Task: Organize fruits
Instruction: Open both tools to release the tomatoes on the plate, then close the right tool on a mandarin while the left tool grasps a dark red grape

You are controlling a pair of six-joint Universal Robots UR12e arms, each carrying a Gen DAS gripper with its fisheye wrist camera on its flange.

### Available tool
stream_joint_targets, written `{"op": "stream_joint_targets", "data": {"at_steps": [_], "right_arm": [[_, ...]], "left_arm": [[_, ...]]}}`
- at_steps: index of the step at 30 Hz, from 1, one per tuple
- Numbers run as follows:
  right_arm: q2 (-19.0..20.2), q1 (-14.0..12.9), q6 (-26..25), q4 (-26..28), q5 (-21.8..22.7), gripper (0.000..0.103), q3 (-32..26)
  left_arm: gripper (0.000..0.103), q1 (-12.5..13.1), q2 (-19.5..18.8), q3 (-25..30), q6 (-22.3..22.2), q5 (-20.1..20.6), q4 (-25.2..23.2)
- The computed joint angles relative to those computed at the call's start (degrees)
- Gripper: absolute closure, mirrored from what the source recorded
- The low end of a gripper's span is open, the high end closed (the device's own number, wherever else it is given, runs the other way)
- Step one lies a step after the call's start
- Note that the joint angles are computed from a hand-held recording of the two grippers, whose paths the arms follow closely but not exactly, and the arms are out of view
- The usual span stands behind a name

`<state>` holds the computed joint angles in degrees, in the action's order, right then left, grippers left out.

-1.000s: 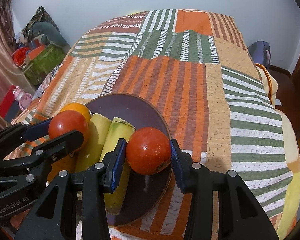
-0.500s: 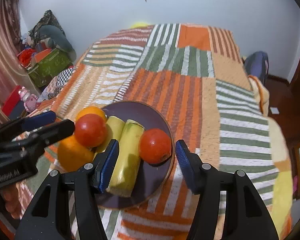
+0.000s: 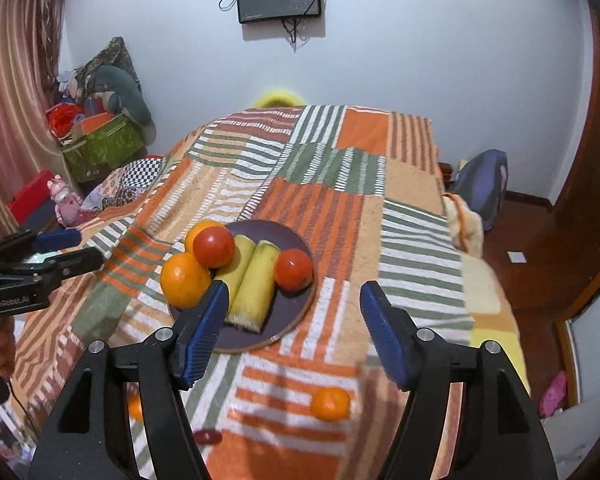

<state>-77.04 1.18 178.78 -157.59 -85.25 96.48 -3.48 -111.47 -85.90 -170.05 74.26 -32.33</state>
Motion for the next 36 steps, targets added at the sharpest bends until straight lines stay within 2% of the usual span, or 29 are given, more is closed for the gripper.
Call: {"op": "stream_joint_targets", "data": {"at_steps": [8,13,19,20,22,27,29,30,32,34,36], "right_arm": [[-2.3,-0.4,1.6,0.3,-1.7,0.038,4.1],[-2.2,-0.4,1.6,2.7,-3.2,0.038,5.5],[-1.8,-0.3,1.6,3.6,-3.7,0.038,6.8],[-1.6,-0.1,1.4,3.6,-4.1,0.038,6.9],[-1.3,0.0,1.3,3.6,-4.9,0.038,7.2],[-0.5,-0.5,1.6,4.4,-4.5,0.039,7.3],[-0.3,-0.6,1.5,4.3,-4.2,0.043,7.3],[-0.2,-0.7,1.4,4.5,-4.0,0.044,7.3],[0.1,-0.8,1.2,5.0,-3.6,0.054,7.1],[0.3,-0.8,1.2,5.4,-3.6,0.056,6.9],[0.5,-0.7,1.8,4.7,-3.8,0.057,7.1]], "left_arm": [[0.037,1.3,2.7,-5.8,1.9,2.0,-1.0],[0.037,1.7,2.7,-7.9,2.1,3.1,-3.4],[0.038,1.8,1.9,-8.9,1.9,2.5,-5.1],[0.039,1.8,1.8,-9.1,2.0,2.5,-5.0],[0.049,1.6,1.6,-9.3,2.7,2.7,-4.9],[0.059,1.6,1.0,-9.3,3.3,3.1,-3.8],[0.064,1.8,0.9,-9.1,3.7,1.9,-4.1],[0.07,1.8,0.8,-9.0,3.9,1.6,-4.3],[0.075,1.8,0.6,-8.9,4.2,1.1,-4.4],[0.079,1.8,0.6,-8.8,4.1,0.7,-4.3],[0.08,1.8,0.5,-8.8,4.0,0.6,-4.2]]}}
